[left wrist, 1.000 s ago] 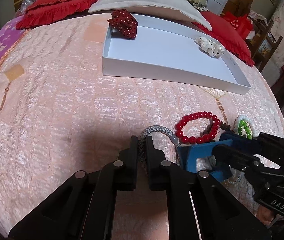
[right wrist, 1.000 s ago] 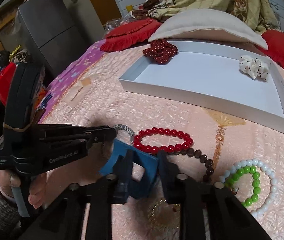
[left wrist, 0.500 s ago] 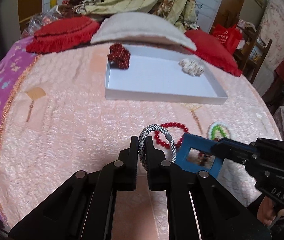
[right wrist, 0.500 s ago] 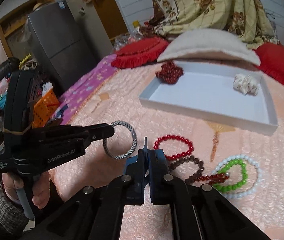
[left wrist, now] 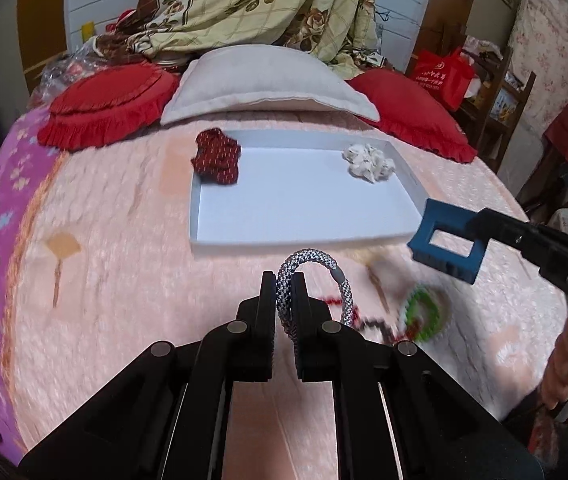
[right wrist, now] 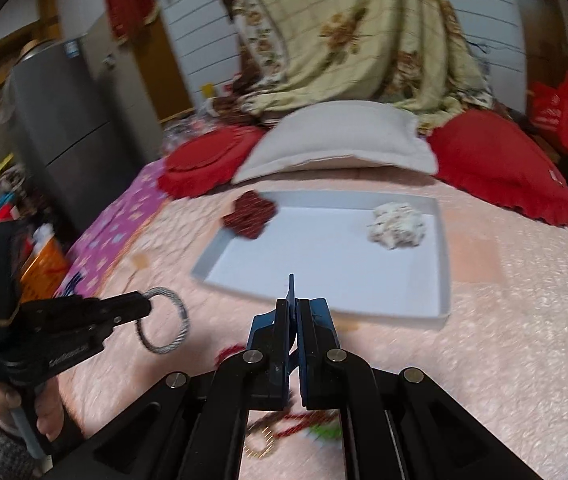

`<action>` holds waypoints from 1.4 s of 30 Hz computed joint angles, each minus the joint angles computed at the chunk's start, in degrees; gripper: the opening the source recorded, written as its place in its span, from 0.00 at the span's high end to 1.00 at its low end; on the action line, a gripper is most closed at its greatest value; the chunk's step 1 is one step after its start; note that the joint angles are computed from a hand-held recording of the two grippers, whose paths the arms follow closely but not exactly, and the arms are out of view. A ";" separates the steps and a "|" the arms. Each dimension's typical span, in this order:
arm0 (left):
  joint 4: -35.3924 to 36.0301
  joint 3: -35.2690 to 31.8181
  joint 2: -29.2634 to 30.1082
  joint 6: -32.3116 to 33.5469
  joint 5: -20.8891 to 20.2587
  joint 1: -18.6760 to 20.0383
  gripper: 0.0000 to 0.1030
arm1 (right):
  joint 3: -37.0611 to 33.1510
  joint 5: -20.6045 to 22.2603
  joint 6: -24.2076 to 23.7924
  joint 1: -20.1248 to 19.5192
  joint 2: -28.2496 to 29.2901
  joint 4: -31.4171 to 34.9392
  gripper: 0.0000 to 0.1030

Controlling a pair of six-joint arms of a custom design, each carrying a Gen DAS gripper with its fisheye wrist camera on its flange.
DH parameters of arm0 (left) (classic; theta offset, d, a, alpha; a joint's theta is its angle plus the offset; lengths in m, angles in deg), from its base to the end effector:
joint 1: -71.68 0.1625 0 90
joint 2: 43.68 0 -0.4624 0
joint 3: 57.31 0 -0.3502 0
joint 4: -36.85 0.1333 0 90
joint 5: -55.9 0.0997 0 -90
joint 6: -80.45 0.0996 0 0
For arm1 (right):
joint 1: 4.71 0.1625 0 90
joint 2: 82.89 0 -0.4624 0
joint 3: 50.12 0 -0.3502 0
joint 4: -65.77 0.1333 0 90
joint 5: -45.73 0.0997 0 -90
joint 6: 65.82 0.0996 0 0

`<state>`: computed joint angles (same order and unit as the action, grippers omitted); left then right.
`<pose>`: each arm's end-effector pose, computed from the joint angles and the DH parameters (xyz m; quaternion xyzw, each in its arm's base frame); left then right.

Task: Organize jewelry
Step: 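Carry the bangle and clip to the tray while the left tool releases the bangle inside, then lower the blue claw clip into the tray and open the right tool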

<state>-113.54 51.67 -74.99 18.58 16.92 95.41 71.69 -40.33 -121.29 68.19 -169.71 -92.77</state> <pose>-0.4154 -0.4128 -0.0288 0.0989 0.8891 -0.3236 0.3081 0.0015 -0.4718 0.3957 0.3238 -0.9005 0.2520 0.1442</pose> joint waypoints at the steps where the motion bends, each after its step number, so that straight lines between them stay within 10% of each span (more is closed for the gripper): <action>1: 0.12 -0.97 0.29 0.84 0.06 0.89 0.94 | -1.26 -0.65 1.10 0.40 1.20 -0.31 0.97; 23: 3.25 -29.87 11.79 20.50 -0.30 22.25 0.94 | -29.25 -9.42 18.04 6.67 30.31 -0.17 0.97; 28: 1.60 -30.48 12.32 21.51 -0.82 23.29 0.93 | -31.09 -9.88 18.66 6.04 31.22 0.73 0.96; 33: -0.25 -29.14 11.75 20.29 -3.11 23.35 0.67 | -31.64 -11.51 19.09 5.89 31.47 1.75 0.87; 36: -1.37 -27.96 11.20 20.57 -2.80 22.40 0.66 | -30.97 -11.59 19.08 5.63 31.09 1.53 0.66; 42: -1.24 -24.90 9.34 18.53 -0.57 19.67 0.64 | -28.20 -11.25 16.80 6.14 29.80 0.38 0.65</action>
<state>-114.78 26.77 -65.65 37.11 16.35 115.08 43.49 -51.58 -104.49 74.33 -139.91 -92.39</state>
